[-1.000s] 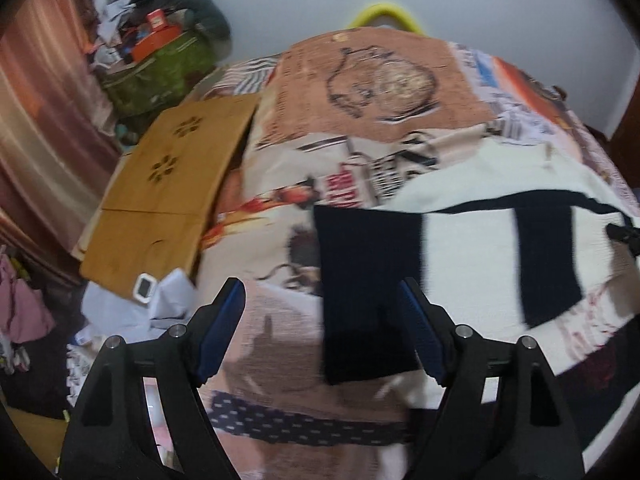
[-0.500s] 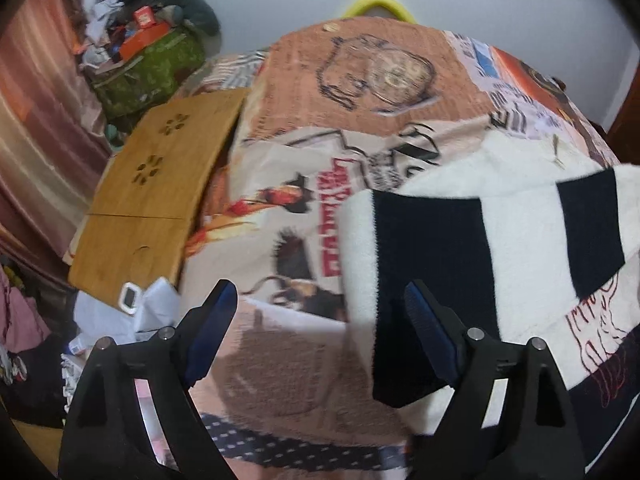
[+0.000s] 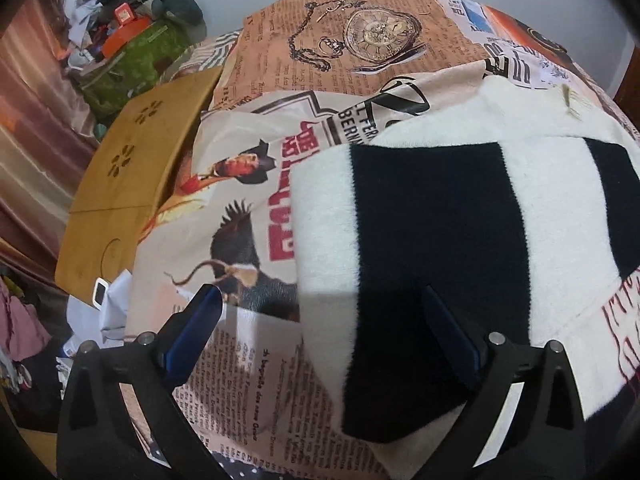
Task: Fold small clothes
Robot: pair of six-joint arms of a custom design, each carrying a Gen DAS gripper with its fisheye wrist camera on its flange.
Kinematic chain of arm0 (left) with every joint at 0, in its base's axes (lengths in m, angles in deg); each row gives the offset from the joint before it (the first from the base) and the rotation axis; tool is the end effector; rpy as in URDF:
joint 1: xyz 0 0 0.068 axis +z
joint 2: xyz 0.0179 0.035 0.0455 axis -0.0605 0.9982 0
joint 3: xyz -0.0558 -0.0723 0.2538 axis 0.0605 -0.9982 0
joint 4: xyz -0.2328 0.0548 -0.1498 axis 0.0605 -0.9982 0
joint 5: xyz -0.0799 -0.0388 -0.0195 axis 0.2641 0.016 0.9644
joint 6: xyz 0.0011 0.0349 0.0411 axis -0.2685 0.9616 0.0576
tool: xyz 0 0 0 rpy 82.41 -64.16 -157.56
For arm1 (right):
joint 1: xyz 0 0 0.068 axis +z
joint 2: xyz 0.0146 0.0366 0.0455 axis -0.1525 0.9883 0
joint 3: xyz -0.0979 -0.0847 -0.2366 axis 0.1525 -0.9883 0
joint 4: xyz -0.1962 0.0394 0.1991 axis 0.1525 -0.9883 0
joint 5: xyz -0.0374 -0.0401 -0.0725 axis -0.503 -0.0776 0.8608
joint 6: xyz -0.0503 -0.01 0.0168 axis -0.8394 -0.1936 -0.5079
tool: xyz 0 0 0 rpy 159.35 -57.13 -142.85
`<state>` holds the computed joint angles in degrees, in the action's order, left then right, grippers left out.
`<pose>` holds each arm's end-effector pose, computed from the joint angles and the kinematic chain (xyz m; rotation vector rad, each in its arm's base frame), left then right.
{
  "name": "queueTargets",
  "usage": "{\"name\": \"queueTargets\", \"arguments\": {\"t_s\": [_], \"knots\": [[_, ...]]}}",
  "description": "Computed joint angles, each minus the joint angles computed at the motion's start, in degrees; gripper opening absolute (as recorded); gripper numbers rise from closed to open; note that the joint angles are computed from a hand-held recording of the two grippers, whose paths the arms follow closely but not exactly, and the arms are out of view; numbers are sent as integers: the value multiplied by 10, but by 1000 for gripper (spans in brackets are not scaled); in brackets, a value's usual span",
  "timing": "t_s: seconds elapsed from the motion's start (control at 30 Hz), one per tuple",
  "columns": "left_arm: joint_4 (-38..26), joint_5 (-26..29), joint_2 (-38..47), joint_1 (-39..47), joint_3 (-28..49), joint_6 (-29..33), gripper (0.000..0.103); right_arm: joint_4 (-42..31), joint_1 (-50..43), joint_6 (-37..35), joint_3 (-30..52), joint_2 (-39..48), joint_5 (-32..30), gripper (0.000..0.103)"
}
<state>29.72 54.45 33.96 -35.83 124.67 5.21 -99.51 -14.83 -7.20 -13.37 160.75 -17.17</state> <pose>0.2544 -0.1448 0.0272 -0.1443 2.6883 0.2554 0.3013 -0.0234 0.0974 -0.4422 2.5895 0.1488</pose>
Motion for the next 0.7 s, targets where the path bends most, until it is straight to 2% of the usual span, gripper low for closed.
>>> {"name": "queueTargets", "arguments": {"t_s": [0.1,0.2,0.27,0.33,0.5,0.6,0.7], "knots": [[-14,-3,-13,-9,-6,-5,101,-8,-12,-10,-9,-22,3,37],[-50,-25,-30,-33,-7,-13,100,-22,-34,-30,-31,-66,-12,39],[-81,-46,-47,-57,-6,-22,100,-43,-60,-50,-58,-125,-45,40],[-104,-58,-76,-79,-12,-36,100,-71,-91,-68,-80,-187,-84,46],[-134,-47,-147,-132,-37,-92,100,-169,-187,-119,-97,-311,-175,50],[-139,-41,-151,-176,-49,-133,100,-224,-269,-167,-95,-353,-232,60],[-134,-25,-132,-211,-60,-173,100,-260,-335,-217,-93,-370,-264,60]]}}
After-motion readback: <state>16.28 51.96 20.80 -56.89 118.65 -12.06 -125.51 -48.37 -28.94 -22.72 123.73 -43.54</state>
